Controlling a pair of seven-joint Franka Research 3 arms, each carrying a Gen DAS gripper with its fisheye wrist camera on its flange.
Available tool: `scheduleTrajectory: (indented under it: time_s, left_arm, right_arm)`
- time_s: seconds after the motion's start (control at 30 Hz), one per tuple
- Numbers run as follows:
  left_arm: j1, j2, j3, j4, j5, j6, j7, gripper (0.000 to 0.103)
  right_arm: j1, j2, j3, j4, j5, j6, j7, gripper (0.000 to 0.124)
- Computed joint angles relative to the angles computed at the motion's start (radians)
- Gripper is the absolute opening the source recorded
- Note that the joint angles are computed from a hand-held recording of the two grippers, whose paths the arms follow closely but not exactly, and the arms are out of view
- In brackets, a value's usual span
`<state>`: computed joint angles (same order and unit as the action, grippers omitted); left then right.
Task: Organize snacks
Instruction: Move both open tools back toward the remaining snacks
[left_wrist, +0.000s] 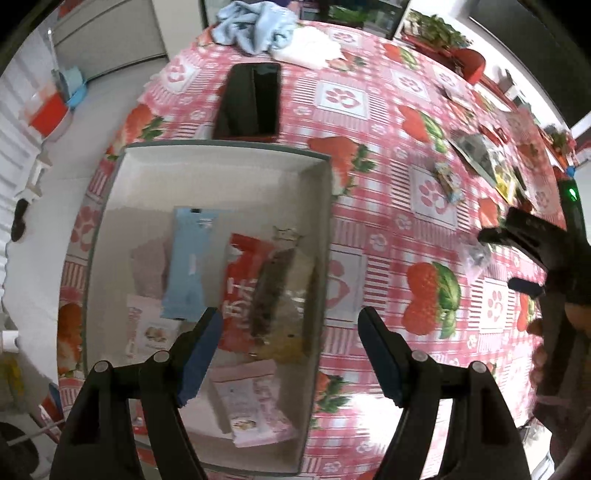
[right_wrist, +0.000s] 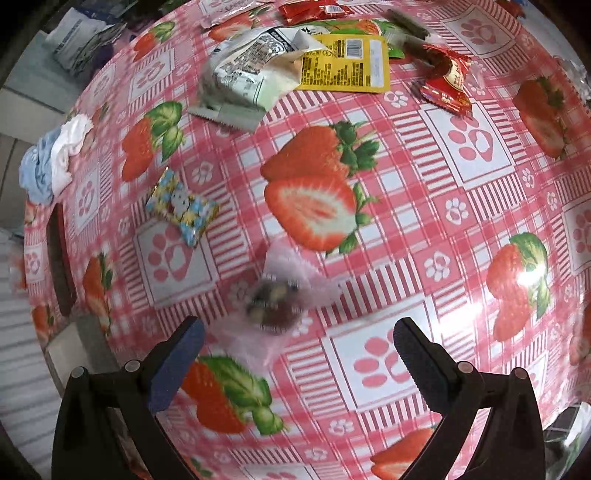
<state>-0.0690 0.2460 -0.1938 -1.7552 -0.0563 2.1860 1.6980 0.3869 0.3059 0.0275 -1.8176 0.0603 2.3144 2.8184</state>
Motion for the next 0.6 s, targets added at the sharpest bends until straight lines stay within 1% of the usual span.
scheduleTrajectory:
  time_s: [0.17, 0.27, 0.4, 0.6]
  left_arm:
    - [-0.016, 0.000, -0.011, 0.001, -0.002, -0.009, 0.000, 0.079]
    - [-0.026, 0.005, -0.015, 0.007, 0.001, -0.015, -0.008, 0.079]
    - [-0.040, 0.029, -0.022, 0.034, -0.001, -0.037, -0.025, 0.079]
    - [-0.074, 0.082, -0.039, 0.105, 0.010, -0.065, -0.051, 0.079]
  right_arm:
    - [-0.002, 0.049, -0.019, 0.060, -0.044, -0.029, -0.008, 0.103]
    - [-0.007, 0.084, -0.026, 0.096, -0.058, -0.078, -0.037, 0.103]
    - [-0.019, 0.081, -0.027, 0.072, -0.047, -0.097, -0.072, 0.103]
    - [-0.037, 0.003, -0.023, -0.050, -0.054, -0.072, -0.155, 0.103]
